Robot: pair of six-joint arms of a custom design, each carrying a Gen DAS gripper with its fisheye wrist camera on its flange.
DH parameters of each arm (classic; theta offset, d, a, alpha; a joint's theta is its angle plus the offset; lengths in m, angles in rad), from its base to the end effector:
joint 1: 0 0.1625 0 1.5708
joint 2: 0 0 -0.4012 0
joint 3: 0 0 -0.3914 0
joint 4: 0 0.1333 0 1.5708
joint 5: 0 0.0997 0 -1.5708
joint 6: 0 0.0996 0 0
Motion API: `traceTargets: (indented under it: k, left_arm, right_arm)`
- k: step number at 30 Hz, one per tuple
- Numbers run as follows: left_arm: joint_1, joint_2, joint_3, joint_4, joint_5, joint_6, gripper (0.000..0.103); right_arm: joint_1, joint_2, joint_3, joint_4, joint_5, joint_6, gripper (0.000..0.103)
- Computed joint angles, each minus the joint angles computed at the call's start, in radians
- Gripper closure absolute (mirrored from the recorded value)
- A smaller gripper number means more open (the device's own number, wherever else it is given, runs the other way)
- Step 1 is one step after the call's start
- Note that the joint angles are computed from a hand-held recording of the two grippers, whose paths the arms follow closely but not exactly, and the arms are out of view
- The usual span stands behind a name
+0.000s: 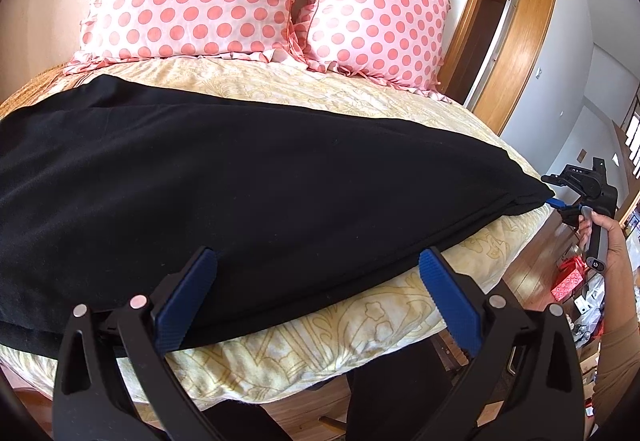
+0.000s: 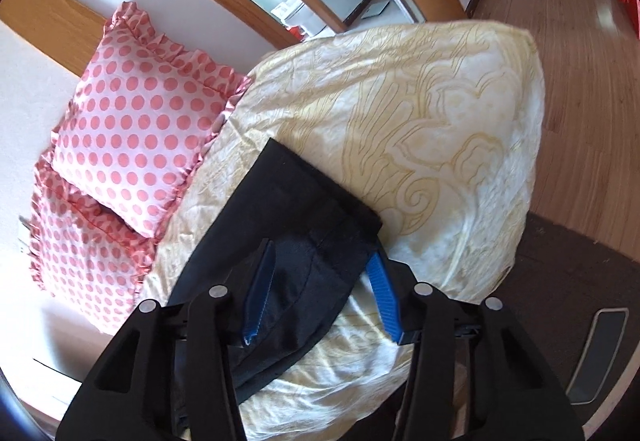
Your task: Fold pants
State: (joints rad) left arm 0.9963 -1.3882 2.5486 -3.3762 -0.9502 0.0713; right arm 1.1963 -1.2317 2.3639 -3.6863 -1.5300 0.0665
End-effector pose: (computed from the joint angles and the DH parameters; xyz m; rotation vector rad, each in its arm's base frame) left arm -0.0337 -0.4039 0.1933 0.5430 2.4729 -1.0157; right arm -0.0323 -0.4577 0.2143 -0.5569 -2.6182 1.4247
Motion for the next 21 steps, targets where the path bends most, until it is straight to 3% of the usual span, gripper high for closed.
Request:
traceTargets:
  k: [2,5,9,14,21]
  left_arm:
    - [0.0,0.0,0.0,0.001,0.001,-0.002,0.002]
    - [0.004,-0.003,0.0,-0.001,-0.008,-0.003,0.002]
    - [0.024,-0.022,-0.004,0.004,-0.052,-0.025,0.002]
    - [0.054,-0.078,0.001,0.022,-0.145,-0.059,0.002]
    - [0.0,-0.124,0.056,-0.085,-0.072,-0.031,0.002]
  right_arm:
    - [-0.017,0.006,0.003,-0.014,0.034,0.029,0.062]
    - [-0.048,0.025,-0.005,-0.017,0.096,0.051,0.09]
    - [-0.028,0.053,-0.001,-0.096,0.112,0.018,0.094]
    - [0.104,0.073,-0.017,-0.152,0.136,-0.088,0.094]
    - [0.368,0.223,-0.151,-0.032,0.146,-0.234,0.094]
